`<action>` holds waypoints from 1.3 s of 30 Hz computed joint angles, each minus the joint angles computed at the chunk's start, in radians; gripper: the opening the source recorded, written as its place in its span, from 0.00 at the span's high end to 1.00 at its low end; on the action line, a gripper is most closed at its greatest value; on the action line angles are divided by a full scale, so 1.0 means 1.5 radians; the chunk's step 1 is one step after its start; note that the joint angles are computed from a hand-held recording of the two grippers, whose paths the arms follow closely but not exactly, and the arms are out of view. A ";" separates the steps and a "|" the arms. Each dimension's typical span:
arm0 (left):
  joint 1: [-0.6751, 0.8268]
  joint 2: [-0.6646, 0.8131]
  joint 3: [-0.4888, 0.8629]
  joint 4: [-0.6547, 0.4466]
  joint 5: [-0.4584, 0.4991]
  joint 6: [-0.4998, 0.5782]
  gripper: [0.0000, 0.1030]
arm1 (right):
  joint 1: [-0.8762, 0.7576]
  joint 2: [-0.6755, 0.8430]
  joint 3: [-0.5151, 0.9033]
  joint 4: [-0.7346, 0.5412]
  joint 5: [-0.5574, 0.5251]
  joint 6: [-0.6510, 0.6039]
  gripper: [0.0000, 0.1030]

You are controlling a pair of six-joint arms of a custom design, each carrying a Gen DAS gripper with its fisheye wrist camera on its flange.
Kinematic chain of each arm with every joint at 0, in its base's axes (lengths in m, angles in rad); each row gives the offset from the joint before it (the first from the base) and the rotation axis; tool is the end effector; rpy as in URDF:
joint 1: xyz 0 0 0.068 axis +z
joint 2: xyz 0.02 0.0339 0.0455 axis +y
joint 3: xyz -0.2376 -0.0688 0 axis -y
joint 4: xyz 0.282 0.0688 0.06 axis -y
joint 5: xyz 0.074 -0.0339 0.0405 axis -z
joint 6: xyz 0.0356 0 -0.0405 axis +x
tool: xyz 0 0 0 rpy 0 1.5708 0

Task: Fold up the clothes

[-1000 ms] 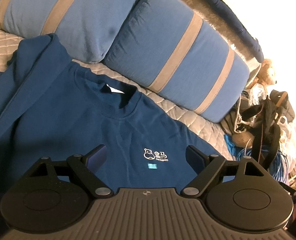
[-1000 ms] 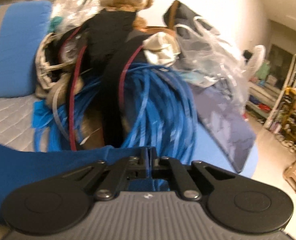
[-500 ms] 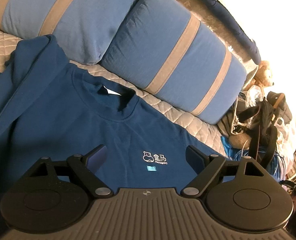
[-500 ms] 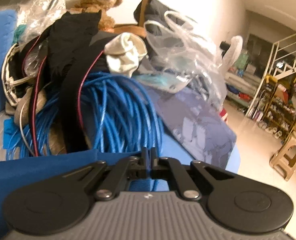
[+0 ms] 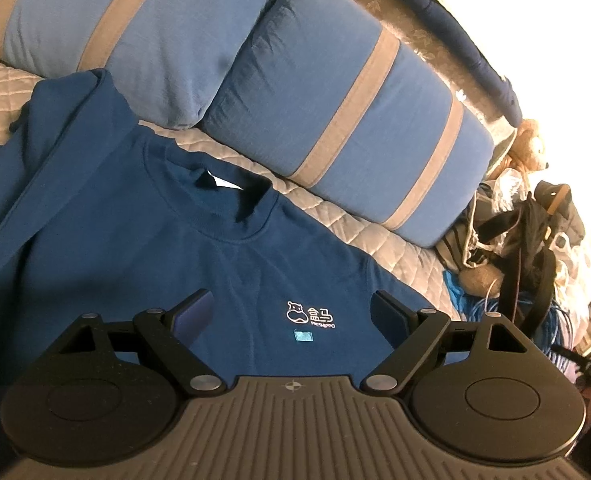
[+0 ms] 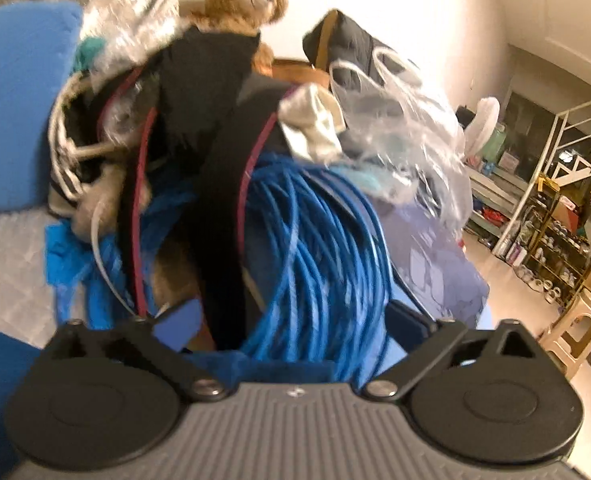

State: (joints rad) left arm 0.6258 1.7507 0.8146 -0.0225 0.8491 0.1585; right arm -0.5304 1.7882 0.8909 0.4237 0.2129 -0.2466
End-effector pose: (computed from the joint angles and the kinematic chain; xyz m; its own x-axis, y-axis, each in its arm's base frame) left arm 0.2864 0.1740 0.0760 -0.6609 -0.3490 -0.6644 0.0678 0.8539 -0.5159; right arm 0.3334 -0.2042 0.1129 -0.5418 0.0412 -0.8395 0.5408 0.7817 -0.3107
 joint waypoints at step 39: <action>0.018 -0.042 -0.021 0.090 0.039 -0.087 0.16 | 0.287 -0.293 0.032 -0.238 -0.129 0.093 0.00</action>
State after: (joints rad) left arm 0.6529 1.6873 0.7828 0.1132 0.9074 0.0281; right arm -0.1003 1.3490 0.9393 0.0673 0.0192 -0.1072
